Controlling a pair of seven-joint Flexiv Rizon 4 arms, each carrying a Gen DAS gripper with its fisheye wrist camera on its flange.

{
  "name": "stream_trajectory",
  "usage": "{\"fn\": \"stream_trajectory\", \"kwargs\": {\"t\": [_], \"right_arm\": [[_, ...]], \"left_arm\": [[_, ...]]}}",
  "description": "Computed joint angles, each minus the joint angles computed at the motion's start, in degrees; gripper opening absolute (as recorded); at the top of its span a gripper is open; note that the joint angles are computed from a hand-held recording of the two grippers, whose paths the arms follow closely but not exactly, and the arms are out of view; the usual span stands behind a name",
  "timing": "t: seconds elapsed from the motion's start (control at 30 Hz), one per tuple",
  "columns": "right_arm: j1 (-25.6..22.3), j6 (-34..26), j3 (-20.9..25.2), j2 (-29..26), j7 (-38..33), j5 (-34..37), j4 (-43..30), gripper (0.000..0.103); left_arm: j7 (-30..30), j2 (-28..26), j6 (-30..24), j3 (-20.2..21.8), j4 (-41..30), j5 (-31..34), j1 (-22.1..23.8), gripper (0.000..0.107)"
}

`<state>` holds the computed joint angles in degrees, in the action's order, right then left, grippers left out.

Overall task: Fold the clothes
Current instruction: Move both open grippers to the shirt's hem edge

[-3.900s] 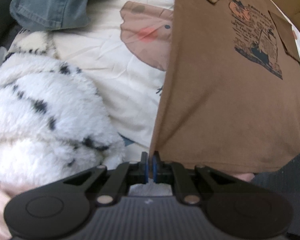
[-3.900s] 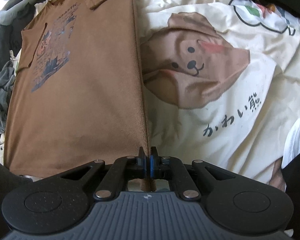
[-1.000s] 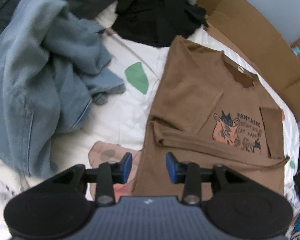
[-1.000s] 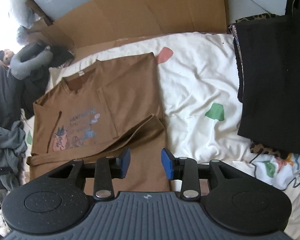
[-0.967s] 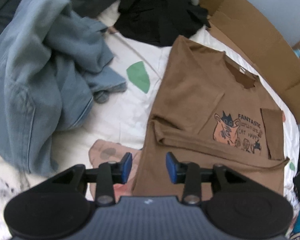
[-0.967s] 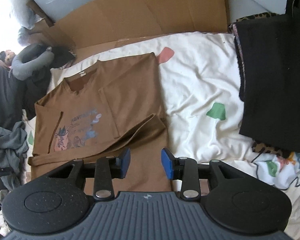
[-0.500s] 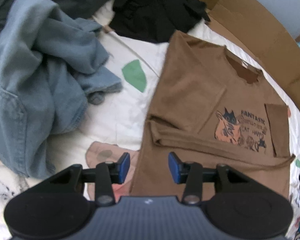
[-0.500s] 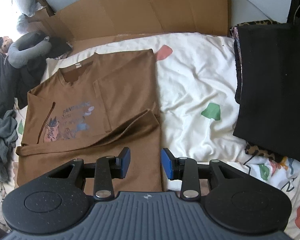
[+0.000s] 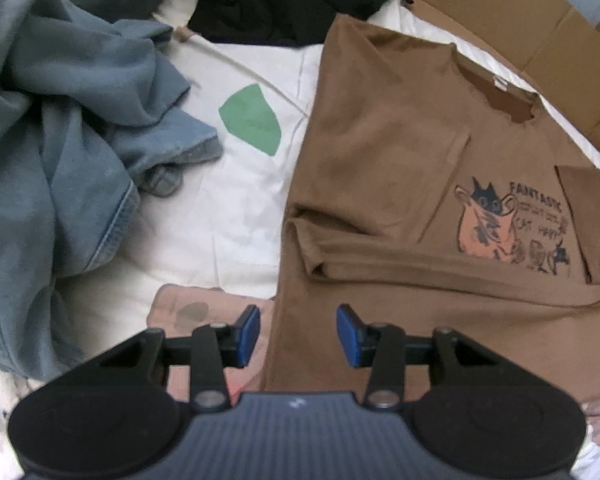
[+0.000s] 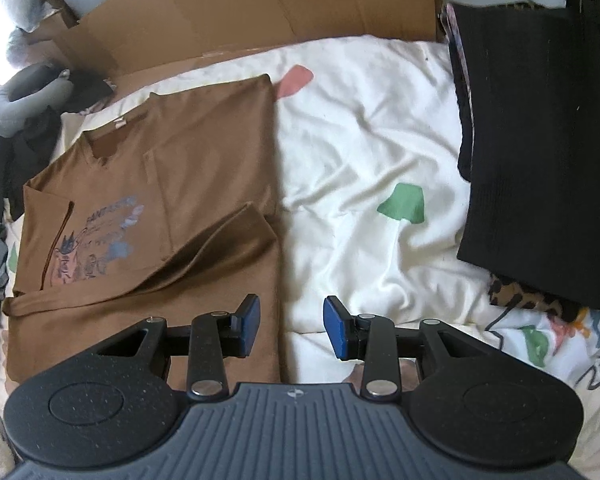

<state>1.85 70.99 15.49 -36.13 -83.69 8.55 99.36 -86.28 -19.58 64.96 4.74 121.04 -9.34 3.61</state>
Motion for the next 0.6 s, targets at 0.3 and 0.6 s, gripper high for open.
{"fn": "stream_trajectory", "kwargs": {"t": [0.3, 0.6], "right_arm": [[-0.4, 3.1, 1.7, -4.0, -3.0, -0.4, -1.7, 0.042], [1.1, 6.2, -0.9, -6.4, -1.2, -4.1, -1.8, 0.042]], "left_arm": [[5.3, -1.7, 3.3, -1.5, 1.4, -1.9, 1.3, 0.045], [9.5, -2.8, 5.9, -2.2, 2.9, -3.6, 1.6, 0.045]]}}
